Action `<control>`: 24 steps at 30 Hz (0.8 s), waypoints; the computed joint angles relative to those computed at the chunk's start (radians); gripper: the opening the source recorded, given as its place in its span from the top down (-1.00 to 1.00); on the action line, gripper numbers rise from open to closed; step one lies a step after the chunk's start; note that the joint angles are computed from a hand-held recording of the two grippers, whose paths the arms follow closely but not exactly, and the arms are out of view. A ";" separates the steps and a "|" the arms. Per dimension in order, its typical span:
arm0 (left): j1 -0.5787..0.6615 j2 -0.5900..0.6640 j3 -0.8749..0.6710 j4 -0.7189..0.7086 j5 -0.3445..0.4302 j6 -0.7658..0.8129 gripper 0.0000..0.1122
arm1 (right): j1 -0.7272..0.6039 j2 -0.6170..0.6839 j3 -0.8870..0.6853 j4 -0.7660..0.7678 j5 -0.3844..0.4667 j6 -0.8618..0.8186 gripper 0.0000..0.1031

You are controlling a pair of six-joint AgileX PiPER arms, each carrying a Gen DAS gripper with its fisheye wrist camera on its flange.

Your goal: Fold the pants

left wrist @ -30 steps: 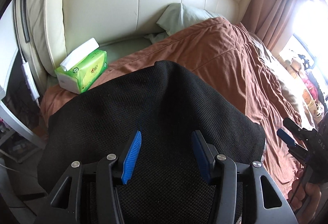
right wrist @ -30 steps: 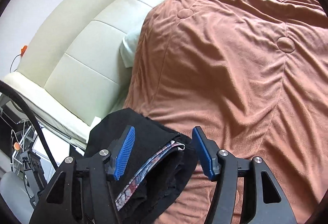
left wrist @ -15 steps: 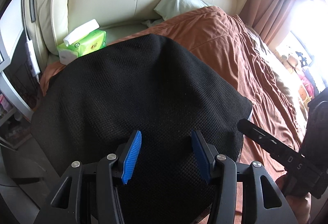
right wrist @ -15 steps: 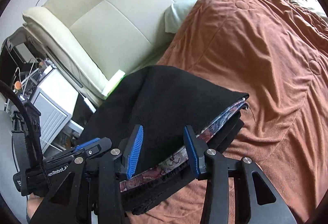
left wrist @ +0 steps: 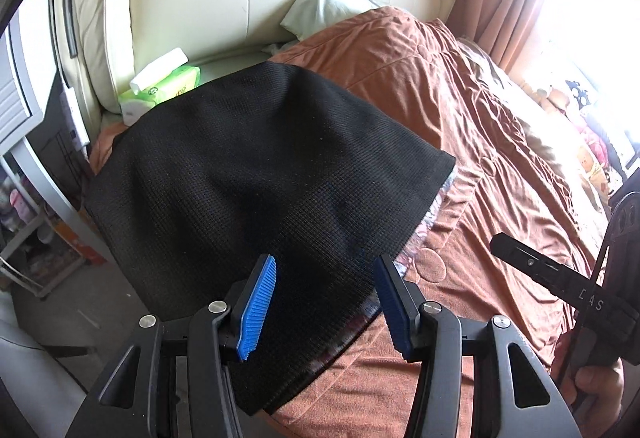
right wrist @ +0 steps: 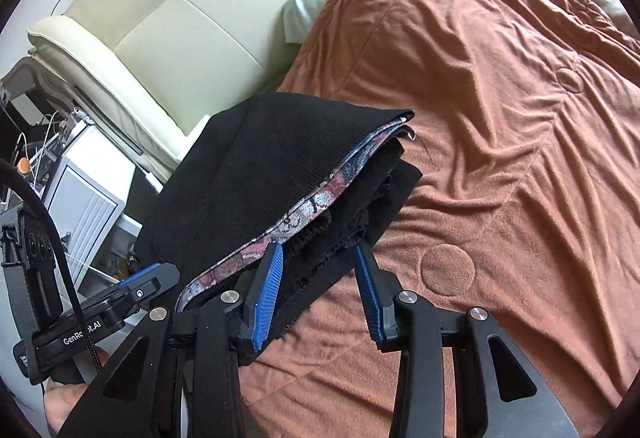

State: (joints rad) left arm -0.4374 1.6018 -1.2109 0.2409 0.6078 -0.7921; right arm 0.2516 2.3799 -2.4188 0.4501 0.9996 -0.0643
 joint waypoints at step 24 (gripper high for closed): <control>-0.515 -0.313 0.114 0.428 0.297 -0.477 -0.83 | 0.019 -0.997 1.205 -0.209 -0.384 0.139 -0.70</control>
